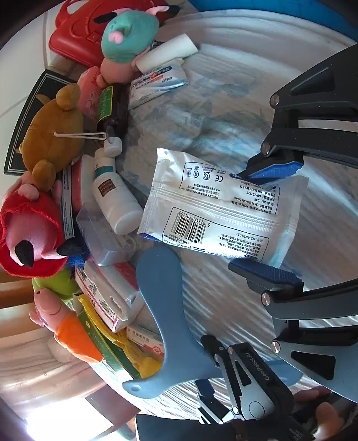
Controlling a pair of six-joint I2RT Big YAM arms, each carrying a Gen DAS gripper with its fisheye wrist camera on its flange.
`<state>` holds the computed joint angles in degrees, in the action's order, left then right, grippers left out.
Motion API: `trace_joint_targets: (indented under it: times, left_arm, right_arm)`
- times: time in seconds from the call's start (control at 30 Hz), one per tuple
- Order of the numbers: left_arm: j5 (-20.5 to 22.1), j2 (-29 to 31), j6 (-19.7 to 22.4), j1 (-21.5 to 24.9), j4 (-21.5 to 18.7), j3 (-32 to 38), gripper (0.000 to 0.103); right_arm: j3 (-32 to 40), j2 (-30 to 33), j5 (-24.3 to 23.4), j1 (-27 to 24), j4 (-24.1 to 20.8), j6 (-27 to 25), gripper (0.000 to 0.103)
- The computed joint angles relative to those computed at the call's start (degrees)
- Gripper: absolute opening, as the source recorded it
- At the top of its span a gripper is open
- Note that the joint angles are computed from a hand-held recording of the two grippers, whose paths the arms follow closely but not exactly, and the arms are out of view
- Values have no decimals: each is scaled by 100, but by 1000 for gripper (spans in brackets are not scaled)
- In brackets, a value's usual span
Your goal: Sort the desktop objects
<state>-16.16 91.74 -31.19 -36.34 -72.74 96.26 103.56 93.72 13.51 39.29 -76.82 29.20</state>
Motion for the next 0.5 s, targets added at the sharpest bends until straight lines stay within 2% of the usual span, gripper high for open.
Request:
trace_joint_targets:
  times: [0.1, 0.3, 0.5]
  left_arm:
    - [119, -134, -34, 4, 50, 11, 52]
    - [-98, -347, 19, -106, -149, 498, 50]
    - [-193, -450, 15, -285, -424, 965, 31]
  right_arm:
    - [27, -31, 78, 42, 43, -71, 52]
    - [182, -161, 325, 131, 29, -145, 52]
    - [448, -454, 740, 224, -94, -159, 52]
